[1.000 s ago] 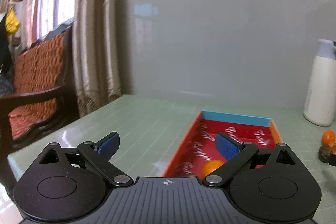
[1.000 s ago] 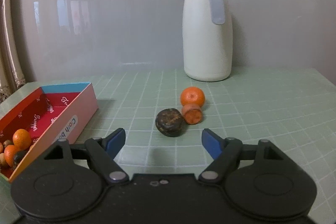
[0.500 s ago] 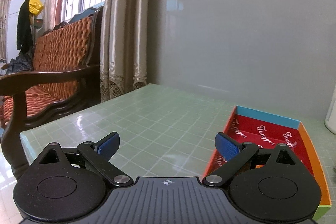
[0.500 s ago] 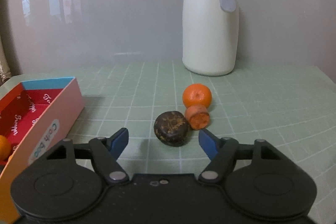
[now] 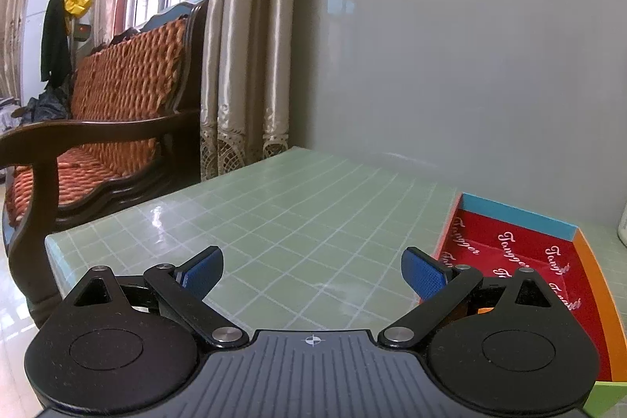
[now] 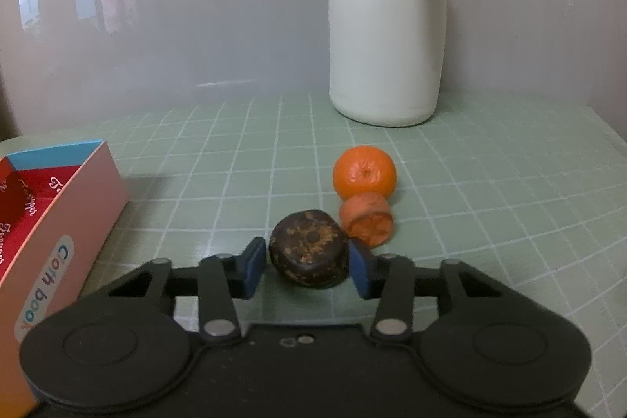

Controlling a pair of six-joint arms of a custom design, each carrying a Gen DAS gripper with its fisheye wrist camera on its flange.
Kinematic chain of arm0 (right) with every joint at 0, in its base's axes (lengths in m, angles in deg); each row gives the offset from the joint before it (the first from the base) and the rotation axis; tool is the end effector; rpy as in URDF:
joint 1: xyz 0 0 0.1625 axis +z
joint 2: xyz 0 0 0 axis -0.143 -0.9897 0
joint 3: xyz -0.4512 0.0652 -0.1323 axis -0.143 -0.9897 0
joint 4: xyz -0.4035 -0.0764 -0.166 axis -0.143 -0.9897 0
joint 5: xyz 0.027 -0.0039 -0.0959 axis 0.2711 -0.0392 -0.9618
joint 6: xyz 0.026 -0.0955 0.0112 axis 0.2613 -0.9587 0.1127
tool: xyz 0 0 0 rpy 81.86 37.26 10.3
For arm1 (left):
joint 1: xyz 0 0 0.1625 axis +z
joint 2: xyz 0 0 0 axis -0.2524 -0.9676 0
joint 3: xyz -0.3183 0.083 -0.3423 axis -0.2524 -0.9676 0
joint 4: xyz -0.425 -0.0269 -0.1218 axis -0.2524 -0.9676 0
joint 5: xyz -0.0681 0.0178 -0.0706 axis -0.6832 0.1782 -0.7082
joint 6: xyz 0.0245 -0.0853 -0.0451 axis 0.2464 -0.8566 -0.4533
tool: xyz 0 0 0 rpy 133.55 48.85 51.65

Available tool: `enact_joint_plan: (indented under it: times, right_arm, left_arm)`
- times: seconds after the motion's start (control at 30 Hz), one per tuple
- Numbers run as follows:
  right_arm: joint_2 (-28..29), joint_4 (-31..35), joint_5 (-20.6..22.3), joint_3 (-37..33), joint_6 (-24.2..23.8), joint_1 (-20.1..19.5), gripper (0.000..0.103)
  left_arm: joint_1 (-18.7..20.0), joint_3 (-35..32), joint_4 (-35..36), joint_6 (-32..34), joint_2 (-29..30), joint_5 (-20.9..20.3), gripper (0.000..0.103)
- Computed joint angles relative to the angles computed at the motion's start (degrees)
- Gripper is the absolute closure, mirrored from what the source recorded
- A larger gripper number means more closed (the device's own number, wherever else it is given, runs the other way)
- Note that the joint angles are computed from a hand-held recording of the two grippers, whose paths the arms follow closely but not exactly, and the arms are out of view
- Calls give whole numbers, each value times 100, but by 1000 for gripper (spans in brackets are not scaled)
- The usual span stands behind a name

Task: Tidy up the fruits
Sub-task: 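Reach the right tool to the dark brown fruit and close on it, then carry the dark brown fruit with the right tool over the box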

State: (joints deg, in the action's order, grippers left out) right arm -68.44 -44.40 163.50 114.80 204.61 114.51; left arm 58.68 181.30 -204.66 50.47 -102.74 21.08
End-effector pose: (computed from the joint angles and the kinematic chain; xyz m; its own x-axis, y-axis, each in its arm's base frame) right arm 0.1873 -0.4348 0.0273 -0.6960 0.3153 0.6452 -0.4589 0.4958 -0.7373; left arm -0.0354 -0.3509 0.2317 -0.7183 -0.3062 -0.6247 0.5481 0.3041 -0.7792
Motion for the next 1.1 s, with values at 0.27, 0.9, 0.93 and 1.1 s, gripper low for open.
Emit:
enact_joint_plan:
  times: [0.27, 0.9, 0.93, 1.1]
  right_arm:
    - [-13, -344, -115, 179, -267, 100, 62]
    - [-98, -131, -944, 341, -326, 666, 62]
    - [-75, -125, -975, 330, -371, 712, 62]
    - [75, 231, -1320, 188, -449, 886, 62]
  left_arm:
    - [30, 40, 157, -245, -37, 56, 6]
    - [53, 78, -203, 84, -242, 290, 6]
    - [69, 87, -200, 85, -279, 293, 6]
    - [127, 133, -247, 136, -448, 321, 6]
